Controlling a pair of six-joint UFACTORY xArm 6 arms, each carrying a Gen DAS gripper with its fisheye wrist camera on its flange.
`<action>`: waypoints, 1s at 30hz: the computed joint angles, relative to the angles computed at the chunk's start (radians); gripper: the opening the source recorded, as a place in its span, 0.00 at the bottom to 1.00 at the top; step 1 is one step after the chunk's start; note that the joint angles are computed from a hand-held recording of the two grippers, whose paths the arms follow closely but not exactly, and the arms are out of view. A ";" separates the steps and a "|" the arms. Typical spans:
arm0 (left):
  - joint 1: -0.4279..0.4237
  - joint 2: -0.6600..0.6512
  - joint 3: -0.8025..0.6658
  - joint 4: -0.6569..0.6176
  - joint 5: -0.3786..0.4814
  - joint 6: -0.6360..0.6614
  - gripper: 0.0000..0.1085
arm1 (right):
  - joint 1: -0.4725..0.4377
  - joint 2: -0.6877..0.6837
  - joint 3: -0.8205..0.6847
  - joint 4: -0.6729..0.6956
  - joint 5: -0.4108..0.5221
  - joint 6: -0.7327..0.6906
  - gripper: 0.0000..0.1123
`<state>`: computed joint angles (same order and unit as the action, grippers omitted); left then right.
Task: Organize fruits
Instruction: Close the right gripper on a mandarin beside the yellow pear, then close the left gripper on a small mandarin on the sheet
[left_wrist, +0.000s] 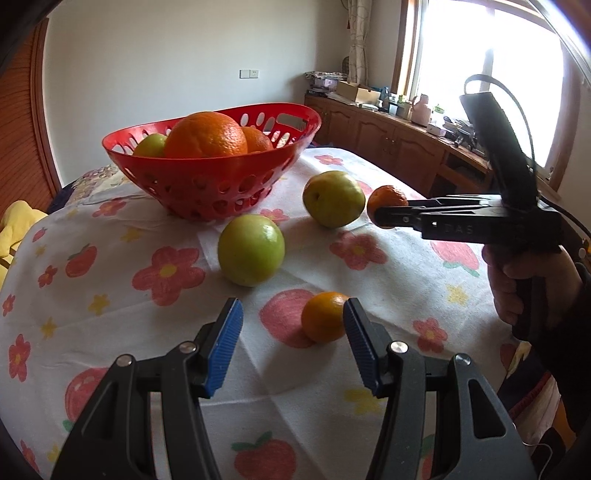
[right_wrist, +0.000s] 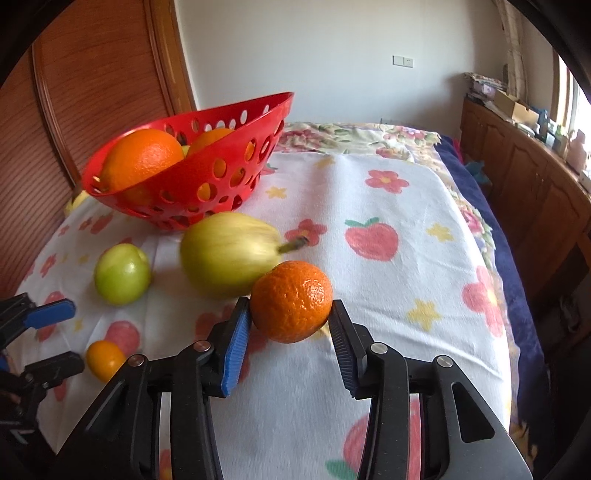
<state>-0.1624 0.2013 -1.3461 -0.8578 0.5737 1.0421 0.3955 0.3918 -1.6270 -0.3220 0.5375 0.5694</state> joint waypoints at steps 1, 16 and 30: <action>-0.001 0.000 0.000 0.001 0.001 0.001 0.52 | 0.001 -0.015 0.022 -0.001 -0.010 0.007 0.38; -0.028 0.027 -0.038 0.082 0.040 -0.043 0.45 | 0.032 -0.151 0.224 -0.053 -0.106 0.101 0.38; -0.034 0.040 -0.040 0.137 0.042 -0.086 0.45 | 0.041 -0.148 0.249 -0.047 -0.137 0.106 0.38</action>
